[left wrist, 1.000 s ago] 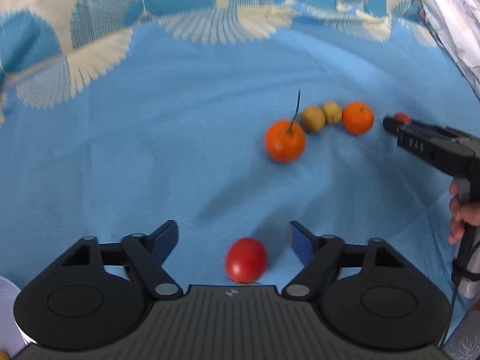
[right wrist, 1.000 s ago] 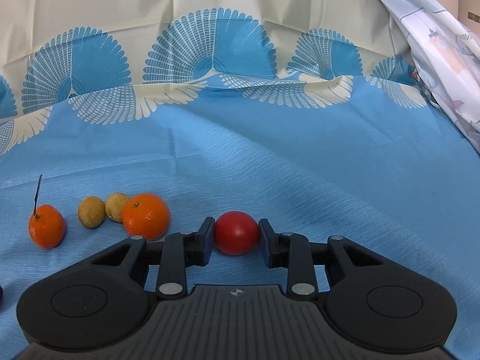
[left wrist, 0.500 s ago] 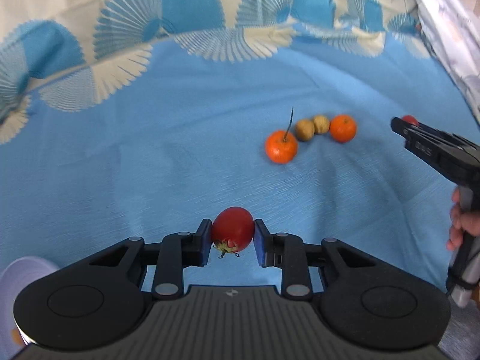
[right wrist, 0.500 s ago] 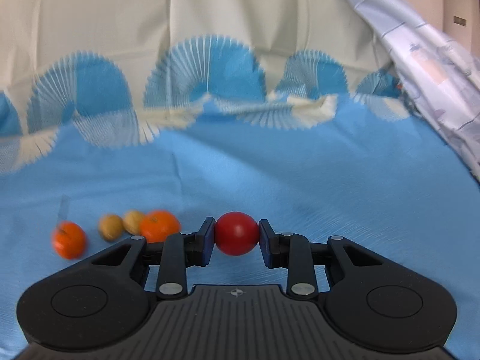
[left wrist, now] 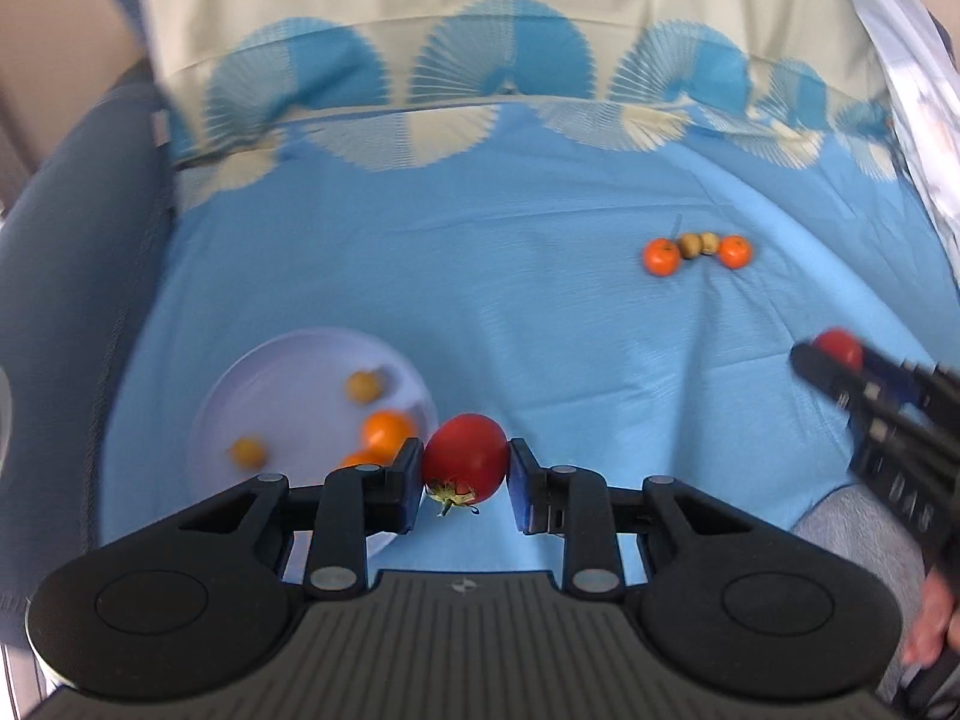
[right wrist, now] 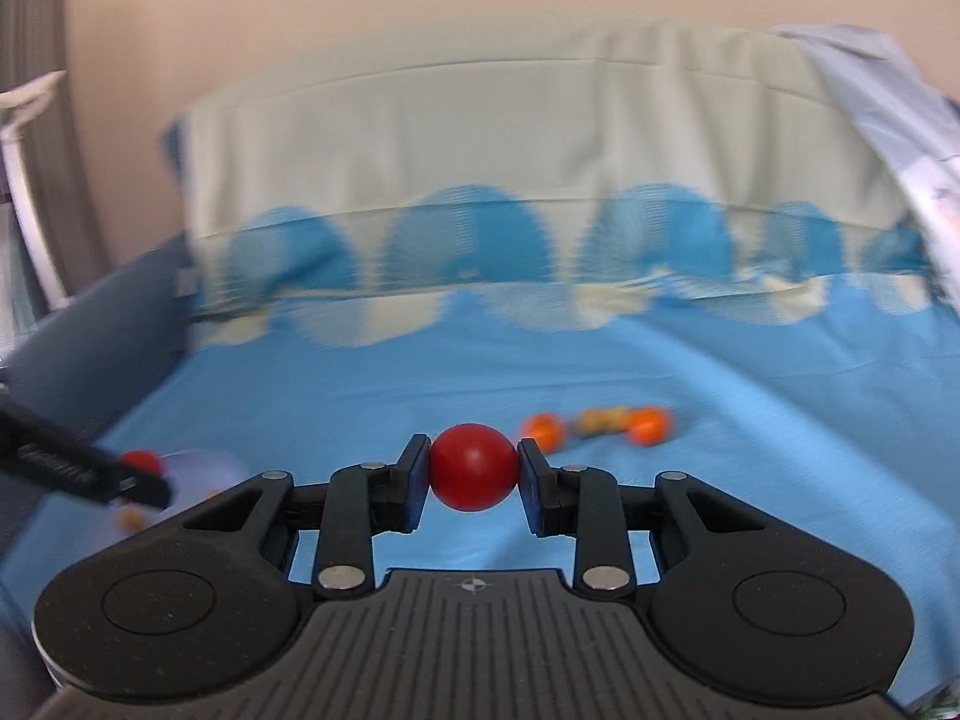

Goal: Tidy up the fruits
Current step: 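Carry the red tomato and cherry tomato over the lavender plate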

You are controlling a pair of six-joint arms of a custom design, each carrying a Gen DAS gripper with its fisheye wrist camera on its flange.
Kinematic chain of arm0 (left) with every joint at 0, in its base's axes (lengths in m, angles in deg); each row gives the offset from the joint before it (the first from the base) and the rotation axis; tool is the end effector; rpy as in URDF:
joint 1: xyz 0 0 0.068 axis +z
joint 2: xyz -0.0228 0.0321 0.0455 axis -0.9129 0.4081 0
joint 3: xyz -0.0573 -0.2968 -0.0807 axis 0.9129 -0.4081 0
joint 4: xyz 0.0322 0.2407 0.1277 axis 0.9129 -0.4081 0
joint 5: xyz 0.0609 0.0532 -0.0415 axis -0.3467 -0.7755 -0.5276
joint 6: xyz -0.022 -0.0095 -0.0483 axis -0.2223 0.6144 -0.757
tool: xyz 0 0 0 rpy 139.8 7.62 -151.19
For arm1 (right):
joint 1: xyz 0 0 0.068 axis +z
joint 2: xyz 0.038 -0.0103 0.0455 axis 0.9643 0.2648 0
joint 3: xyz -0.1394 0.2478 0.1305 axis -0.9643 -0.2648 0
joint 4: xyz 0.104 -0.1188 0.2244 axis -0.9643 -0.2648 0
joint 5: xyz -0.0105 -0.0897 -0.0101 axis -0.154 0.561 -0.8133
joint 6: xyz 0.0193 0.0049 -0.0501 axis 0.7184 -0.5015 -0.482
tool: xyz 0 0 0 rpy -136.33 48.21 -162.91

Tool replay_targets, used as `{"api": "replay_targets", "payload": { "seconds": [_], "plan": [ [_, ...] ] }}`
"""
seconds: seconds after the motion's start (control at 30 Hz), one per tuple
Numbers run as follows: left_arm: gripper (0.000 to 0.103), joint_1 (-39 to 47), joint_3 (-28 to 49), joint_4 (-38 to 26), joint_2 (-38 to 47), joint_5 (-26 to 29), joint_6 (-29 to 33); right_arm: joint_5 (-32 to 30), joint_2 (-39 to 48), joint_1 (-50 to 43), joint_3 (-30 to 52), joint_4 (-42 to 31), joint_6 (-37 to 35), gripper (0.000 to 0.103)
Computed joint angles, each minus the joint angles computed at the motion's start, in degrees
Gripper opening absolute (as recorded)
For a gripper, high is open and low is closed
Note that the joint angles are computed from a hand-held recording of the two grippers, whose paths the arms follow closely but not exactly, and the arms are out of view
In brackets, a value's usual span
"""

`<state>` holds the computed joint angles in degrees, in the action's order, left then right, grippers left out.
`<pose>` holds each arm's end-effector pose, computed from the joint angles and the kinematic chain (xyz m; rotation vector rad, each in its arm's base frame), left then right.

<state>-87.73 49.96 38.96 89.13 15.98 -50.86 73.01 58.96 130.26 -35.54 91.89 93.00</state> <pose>0.2376 -0.0877 0.2657 0.2226 2.5513 0.0468 0.1776 0.2201 0.1950 0.0612 2.0807 0.2455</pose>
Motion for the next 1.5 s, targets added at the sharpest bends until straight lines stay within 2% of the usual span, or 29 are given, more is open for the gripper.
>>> {"api": "replay_targets", "payload": {
  "seconds": [0.13, 0.27, 0.4, 0.6, 0.77, 0.9, 1.07, 1.5],
  "plan": [
    [0.033, 3.15, -2.82, -5.56, -10.59, -0.14, 0.36, 1.01, -0.3, 8.35, 6.12, -7.0, 2.99, 0.032],
    [0.033, 8.03, -4.32, -11.13, -20.34, 1.24, 2.52, 5.05, 1.13, 16.51, 12.19, -12.65, 3.98, 0.032],
    [0.033, 15.09, -5.06, -16.59, -28.69, 5.3, 5.69, 8.12, 3.35, 22.79, 17.09, -18.58, 6.86, 0.032],
    [0.033, 27.62, -5.83, -21.97, -36.51, 13.5, 13.45, 11.02, 6.99, 28.57, 22.79, -25.23, 9.57, 0.032],
    [0.033, 38.51, -5.33, -23.59, -37.25, 21.32, 19.8, 12.44, 8.46, 29.96, 25.91, -26.87, 6.75, 0.032],
    [0.033, 43.23, -5.11, -23.16, -36.03, 24.31, 23.02, 11.68, 9.38, 29.41, 27.3, -27.61, 6.52, 0.032],
    [0.033, 44.27, -5.39, -22.09, -34.36, 25.61, 23.82, 10.52, 9.9, 28.66, 27.54, -27.92, 6.91, 0.032],
    [0.033, 42.32, -6.74, -18.52, -30.64, 23.39, 21.69, 7.5, 11.24, 26.51, 28.11, -28.02, 7.57, 0.032]
  ]
}}
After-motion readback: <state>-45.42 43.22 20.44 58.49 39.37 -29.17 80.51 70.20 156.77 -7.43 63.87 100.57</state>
